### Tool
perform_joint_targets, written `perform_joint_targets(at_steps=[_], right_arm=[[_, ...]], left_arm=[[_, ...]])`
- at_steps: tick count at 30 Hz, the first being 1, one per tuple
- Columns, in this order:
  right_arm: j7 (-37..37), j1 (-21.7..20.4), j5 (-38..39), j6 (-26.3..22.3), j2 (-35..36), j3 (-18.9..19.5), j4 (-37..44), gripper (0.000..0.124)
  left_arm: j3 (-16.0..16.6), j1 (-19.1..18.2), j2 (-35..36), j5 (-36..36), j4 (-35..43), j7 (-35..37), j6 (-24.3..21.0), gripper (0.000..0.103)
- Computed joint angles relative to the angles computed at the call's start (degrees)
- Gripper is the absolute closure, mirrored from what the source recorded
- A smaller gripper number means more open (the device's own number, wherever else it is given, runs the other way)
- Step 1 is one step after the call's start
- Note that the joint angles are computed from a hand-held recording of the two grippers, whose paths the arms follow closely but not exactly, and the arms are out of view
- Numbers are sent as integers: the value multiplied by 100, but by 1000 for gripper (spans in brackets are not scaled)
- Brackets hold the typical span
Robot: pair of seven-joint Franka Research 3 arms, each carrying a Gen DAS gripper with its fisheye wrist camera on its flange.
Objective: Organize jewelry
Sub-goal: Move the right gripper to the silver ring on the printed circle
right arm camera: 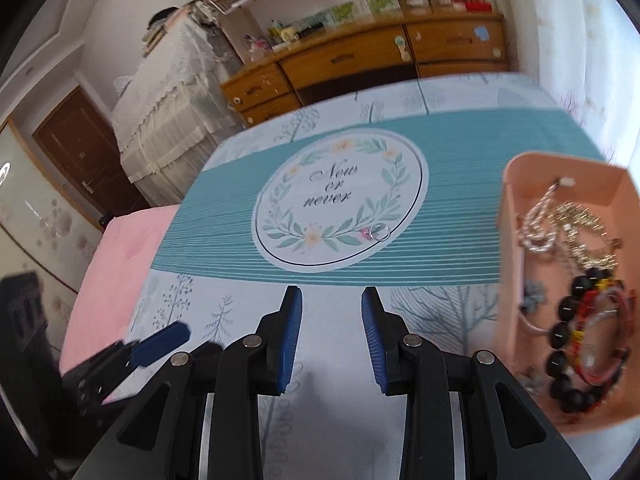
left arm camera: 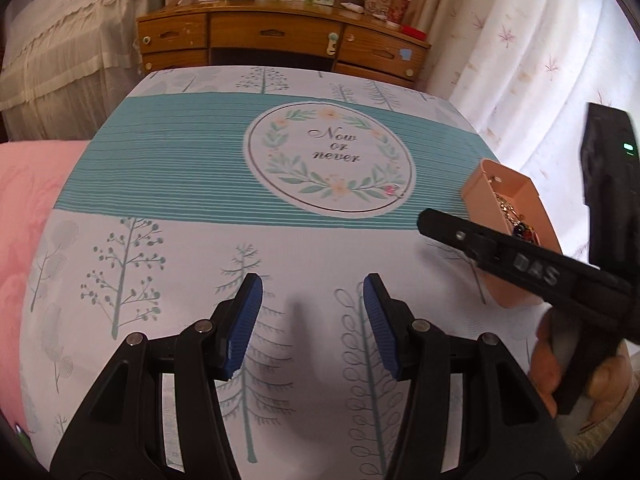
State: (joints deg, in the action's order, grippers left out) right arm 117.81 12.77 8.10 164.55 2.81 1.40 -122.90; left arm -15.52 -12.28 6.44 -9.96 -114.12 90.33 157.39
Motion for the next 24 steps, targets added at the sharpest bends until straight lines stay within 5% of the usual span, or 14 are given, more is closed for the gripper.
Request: perform_joint_targets(at_steps=[11,24], right_arm=[[621,232,-693,-643,1379,-446,1476,93],[1626,695,-2150,-1017,1929,-1040,2227,92]], left_arm=[[-41,257,133,-759,-11,428,-38,53],[-153,424,259,-1603,61,1091,-105,54]])
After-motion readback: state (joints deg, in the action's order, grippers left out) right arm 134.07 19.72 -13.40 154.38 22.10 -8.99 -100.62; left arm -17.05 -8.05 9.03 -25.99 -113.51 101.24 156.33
